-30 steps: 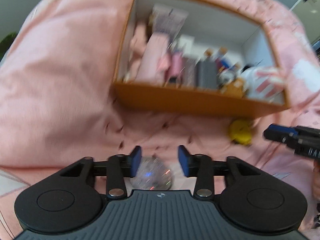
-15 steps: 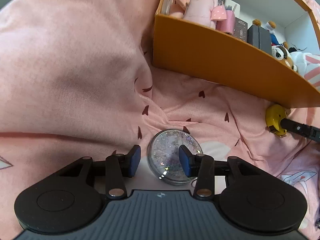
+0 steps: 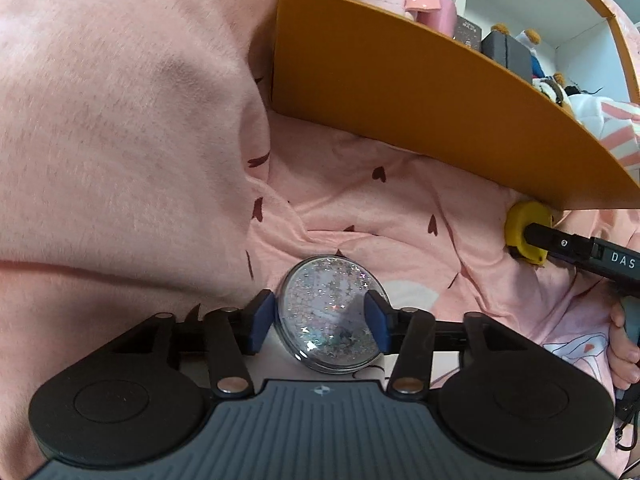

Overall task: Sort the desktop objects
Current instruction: 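Lift the compact mirror and the tape measure off the duvet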

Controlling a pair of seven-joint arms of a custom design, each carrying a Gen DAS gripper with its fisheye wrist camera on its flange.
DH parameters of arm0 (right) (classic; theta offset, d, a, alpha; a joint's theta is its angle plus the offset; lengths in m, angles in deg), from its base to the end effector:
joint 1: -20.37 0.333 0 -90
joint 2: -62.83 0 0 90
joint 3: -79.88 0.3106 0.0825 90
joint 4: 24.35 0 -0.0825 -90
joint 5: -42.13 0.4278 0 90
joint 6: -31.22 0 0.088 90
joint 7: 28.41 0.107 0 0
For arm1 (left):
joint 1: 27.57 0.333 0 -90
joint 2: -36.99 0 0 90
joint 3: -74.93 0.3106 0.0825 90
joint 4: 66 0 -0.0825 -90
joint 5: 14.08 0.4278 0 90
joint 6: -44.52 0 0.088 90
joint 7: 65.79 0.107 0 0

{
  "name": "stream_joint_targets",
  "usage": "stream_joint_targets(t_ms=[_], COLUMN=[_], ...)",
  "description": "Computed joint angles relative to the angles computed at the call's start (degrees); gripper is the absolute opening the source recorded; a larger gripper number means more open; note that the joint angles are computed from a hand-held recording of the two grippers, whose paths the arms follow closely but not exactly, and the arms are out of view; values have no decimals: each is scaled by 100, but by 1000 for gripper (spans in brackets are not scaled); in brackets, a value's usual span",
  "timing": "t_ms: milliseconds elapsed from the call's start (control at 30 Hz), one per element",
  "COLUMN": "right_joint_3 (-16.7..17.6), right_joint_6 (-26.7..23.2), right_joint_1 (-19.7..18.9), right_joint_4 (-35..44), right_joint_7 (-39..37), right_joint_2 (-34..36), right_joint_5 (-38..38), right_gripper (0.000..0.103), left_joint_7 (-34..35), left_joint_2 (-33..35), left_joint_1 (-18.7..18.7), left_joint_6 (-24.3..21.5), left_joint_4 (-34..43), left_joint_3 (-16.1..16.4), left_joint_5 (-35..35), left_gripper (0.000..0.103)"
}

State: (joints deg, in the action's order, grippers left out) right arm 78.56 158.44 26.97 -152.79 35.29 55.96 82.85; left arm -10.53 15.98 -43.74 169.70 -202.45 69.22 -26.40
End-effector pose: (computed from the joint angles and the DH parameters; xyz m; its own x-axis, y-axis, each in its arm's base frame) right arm 0.5503 0.0717 0.4064 0.1789 -0.8400 -0.5123 -0.9723 -0.0714 -0.2226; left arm 0.4541 -0.1919 0.4523 0.3183 -0.9220 0.2206 -0.9413 -0.3350 -0.0416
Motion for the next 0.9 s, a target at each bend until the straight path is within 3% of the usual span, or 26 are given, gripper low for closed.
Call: stream_joint_targets(t_ms=[100, 233, 467, 567, 800, 900], right_joint_3=[-38, -77, -52, -48, -46, -46], right_joint_6=[-31, -134, -191, -183, -125, -129], right_joint_1=[-14, -31, -35, -32, -4, -2], right_joint_4=[-66, -109, -67, -71, -128, -142], right_joint_7=[-40, -114, 62, 104, -67, -105], right_joint_2=[-105, -202, -112, -66, -19, -14], right_joint_5=[113, 285, 271, 282, 482, 531], right_gripper=[31, 27, 30, 37, 48, 48], left_joint_7=[26, 235, 248, 129, 118, 68], left_joint_2=[-99, -195, 122, 244, 392, 488], left_joint_1=[-24, -129, -189, -159, -190, -204], left_joint_6=[84, 332, 593, 593, 1098, 1158], left_joint_4=[-65, -126, -65, -58, -232, -162], left_joint_3=[52, 149, 112, 54, 10, -79], left_joint_5=[-151, -477, -837, -888, -1126, -1012], left_gripper=[39, 38, 38, 38, 60, 62])
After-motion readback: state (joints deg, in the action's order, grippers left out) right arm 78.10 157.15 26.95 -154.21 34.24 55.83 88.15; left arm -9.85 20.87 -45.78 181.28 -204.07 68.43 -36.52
